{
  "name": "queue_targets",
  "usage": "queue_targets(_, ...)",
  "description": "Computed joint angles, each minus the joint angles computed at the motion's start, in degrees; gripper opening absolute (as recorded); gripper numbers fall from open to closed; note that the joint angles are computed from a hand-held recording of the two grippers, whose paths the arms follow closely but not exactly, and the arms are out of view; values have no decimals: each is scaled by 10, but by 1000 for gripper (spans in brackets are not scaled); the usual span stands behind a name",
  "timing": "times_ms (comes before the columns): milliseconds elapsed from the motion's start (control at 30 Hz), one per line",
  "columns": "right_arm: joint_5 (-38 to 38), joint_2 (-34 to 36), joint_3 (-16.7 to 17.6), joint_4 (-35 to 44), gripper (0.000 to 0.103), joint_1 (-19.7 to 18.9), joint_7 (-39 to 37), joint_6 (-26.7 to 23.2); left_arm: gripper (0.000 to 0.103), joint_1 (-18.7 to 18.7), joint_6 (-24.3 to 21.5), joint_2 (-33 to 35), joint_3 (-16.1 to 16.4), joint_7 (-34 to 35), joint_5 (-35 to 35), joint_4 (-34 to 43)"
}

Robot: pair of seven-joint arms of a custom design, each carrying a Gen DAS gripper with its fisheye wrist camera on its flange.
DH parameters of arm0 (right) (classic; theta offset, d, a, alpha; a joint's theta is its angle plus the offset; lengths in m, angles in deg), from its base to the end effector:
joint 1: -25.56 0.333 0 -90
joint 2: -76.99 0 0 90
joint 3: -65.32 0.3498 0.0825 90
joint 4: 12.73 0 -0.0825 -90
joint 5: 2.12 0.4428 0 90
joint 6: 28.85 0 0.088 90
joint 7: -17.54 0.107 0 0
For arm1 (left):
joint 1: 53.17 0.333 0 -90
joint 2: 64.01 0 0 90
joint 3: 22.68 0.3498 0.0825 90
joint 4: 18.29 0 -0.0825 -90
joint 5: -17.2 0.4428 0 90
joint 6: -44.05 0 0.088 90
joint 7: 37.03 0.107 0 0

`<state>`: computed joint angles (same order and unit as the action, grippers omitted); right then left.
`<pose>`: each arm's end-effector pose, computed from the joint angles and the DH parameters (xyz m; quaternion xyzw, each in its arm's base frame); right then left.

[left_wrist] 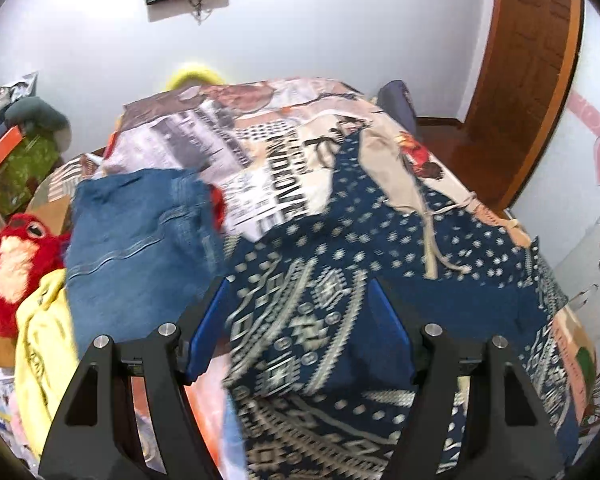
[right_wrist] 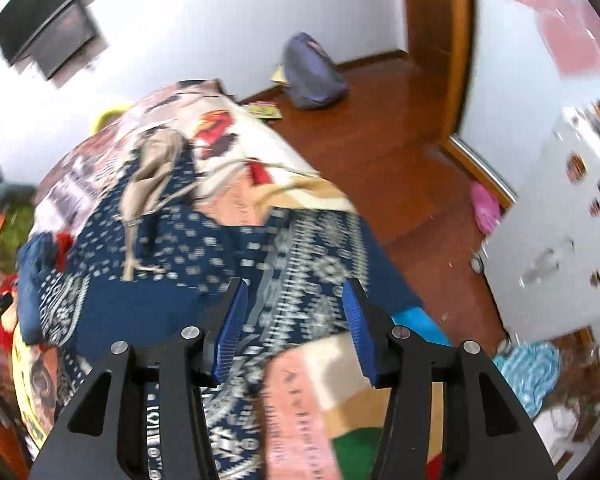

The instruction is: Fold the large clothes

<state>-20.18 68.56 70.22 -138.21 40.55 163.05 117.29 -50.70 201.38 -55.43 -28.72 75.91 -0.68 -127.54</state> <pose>0.5537 0.2066 0.5115 -0.5302 0.8016 -0.1538 0.2294 0.6984 -0.0278 0.5049 -0.5888 0.7278 -0.2841 0.2073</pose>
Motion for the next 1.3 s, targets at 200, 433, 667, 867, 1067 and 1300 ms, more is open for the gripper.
queue_targets(200, 168, 4, -42, -62, 46, 2, -62, 40, 70, -15, -26, 24, -11, 0, 3, 18)
queue_targets(433, 370, 44, -54, -85, 46, -1, -161, 100, 70, -47, -31, 49, -1, -42, 80, 16)
queue_targets(667, 378, 94, -40, -66, 46, -25, -118, 161, 70, -47, -44, 65, -6, -49, 88, 27)
queue_targets(867, 204, 125, -48, -35, 22, -36, 30, 148, 70, -46, -49, 68, -8, -46, 85, 28)
queue_targets(1067, 6, 102, -52, -23, 7, -30, 159, 121, 70, -42, -40, 58, -6, -43, 84, 16)
queue_targets(1300, -159, 37, -19, -11, 7, -35, 245, 123, 70, -32, -35, 44, -10, -32, 56, 9)
